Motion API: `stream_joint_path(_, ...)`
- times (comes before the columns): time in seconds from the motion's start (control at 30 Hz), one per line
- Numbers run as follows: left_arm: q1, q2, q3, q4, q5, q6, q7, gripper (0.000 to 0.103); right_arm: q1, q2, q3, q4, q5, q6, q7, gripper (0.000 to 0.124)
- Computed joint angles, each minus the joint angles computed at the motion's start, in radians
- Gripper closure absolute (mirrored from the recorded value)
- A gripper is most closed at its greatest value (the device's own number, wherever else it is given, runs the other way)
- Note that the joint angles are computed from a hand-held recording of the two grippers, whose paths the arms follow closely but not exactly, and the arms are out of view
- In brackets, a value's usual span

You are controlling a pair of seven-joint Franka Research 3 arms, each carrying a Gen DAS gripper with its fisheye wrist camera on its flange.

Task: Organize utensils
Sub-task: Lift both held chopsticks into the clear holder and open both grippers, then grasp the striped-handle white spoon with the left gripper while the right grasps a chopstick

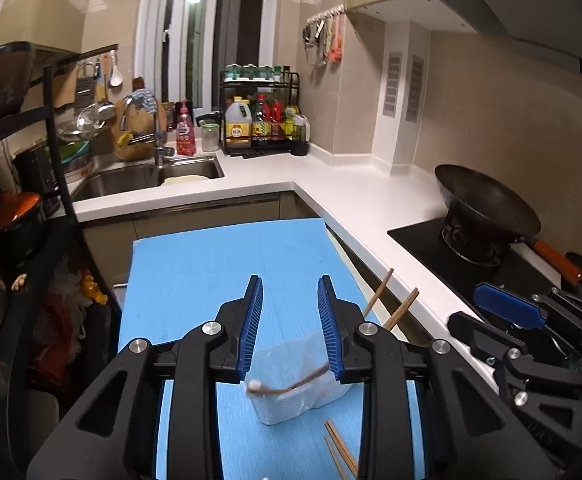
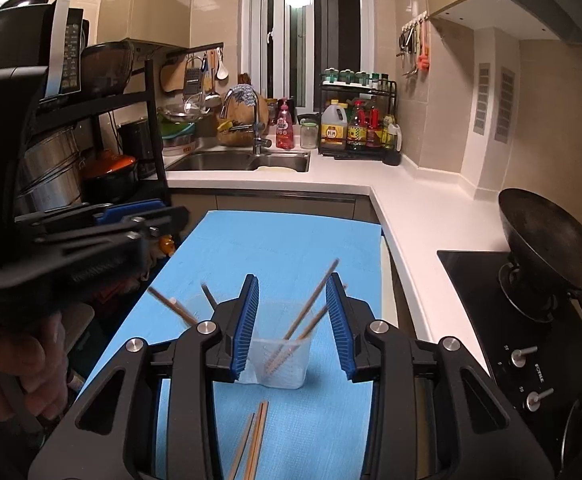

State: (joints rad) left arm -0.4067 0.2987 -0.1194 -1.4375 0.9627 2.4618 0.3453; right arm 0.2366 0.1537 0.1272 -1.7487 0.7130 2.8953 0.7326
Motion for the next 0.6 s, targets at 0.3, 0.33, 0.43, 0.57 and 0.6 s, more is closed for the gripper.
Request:
stream_joint_path(0.3, -0.013, -0.237, -0.079, -0.375, 0.248, -0.05, -0.372, 0.074, 0.033, -0.22, -0.041, -0.317, 0.439, 0.027, -0.381, 0.087)
stream_joint_path(0.33, -0.011, -0.257, -0.099, -0.42, 0.26, -0.064, -0.405, 0.074, 0.044, -0.24, -0.052, -0.357, 0.467, 0.03, -0.405, 0.087)
stream_joint_path(0.43, -0.004, -0.291, -0.146, -0.526, 0.266, -0.086, -0.476, 0.074, 0.071, -0.279, -0.085, -0.445, 0.549, 0.016, -0.469, 0.114)
stream_joint_path(0.57, -0.005, -0.305, -0.183, -0.625, 0.247, -0.089, -0.576, 0.077, 0.092, -0.305, -0.109, -0.536, 0.703, 0.01, -0.57, 0.124)
stream_joint_path(0.6, -0.006, -0.306, -0.188, -0.644, 0.236, -0.085, -0.598, 0.078, 0.092, -0.299, -0.106, -0.55, 0.708, 0.011, -0.566, 0.124)
